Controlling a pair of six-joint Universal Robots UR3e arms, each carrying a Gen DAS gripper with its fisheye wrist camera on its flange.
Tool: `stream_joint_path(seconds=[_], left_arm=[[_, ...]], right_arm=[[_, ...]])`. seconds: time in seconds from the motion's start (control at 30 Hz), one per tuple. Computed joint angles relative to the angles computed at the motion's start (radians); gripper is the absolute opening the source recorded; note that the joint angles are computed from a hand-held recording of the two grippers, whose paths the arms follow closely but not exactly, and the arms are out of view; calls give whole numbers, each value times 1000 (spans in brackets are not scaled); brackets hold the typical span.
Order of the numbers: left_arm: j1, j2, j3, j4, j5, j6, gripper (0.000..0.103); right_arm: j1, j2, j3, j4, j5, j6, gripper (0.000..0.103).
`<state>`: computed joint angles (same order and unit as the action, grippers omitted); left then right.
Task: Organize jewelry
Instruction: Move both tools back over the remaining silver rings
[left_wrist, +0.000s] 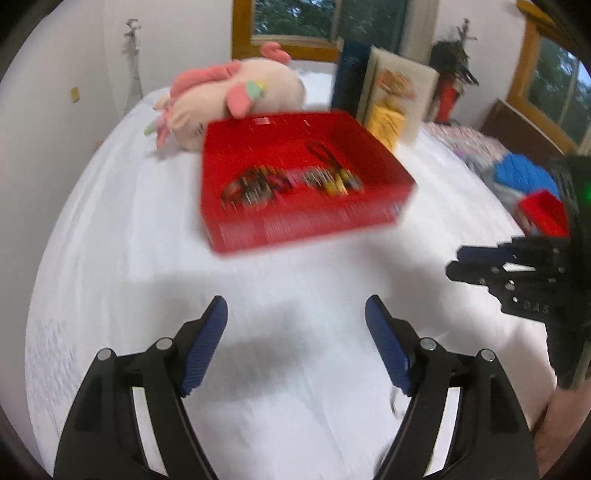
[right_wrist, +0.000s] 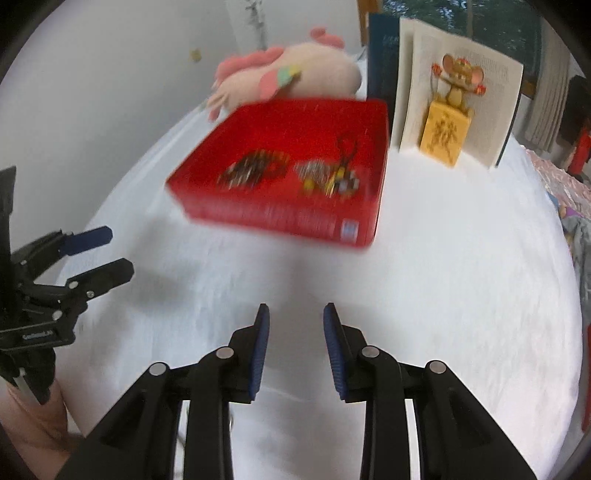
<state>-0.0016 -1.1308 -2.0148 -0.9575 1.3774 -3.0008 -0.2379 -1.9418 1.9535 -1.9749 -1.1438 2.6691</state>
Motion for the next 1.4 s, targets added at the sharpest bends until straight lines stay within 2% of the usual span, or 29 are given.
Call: stream_joint_path(seconds=[0.07,0.23,0.57,0.7,0.97,1.07,1.13,1.2,1.3,1.4], left_arm=[[-1,82,-54,-49,-9,5,76],[-75,249,-165,-103,57,-38,76],[-210,312,-276,-90,180,-174,76],[-205,343,-304,-114,157,-182,76],[-305,279,-324,-58,201,-230,76],[-339,233,-323,-33,217,-244,76],[-338,220,-325,-34,204,-238,76],[-374,174,-322,-5,232,-252,76],[-393,147,-312,5,245,-253,76],[-399,139,-301,-4,240,-242,69]], right_arm=[[-20,-84,64,62,6,-37,31],[-26,-217,164,135,-3,-73,31],[84,-246,240,82,-39,9,30],[124,-222,253,45,-50,41,29],[199,-134,259,-62,-109,113,29],[244,-107,260,-119,-159,132,20],[268,-102,268,-144,-184,135,7],[273,-105,274,-153,-196,133,4],[248,-150,288,-118,-192,106,3],[194,-215,306,-73,-184,81,3]])
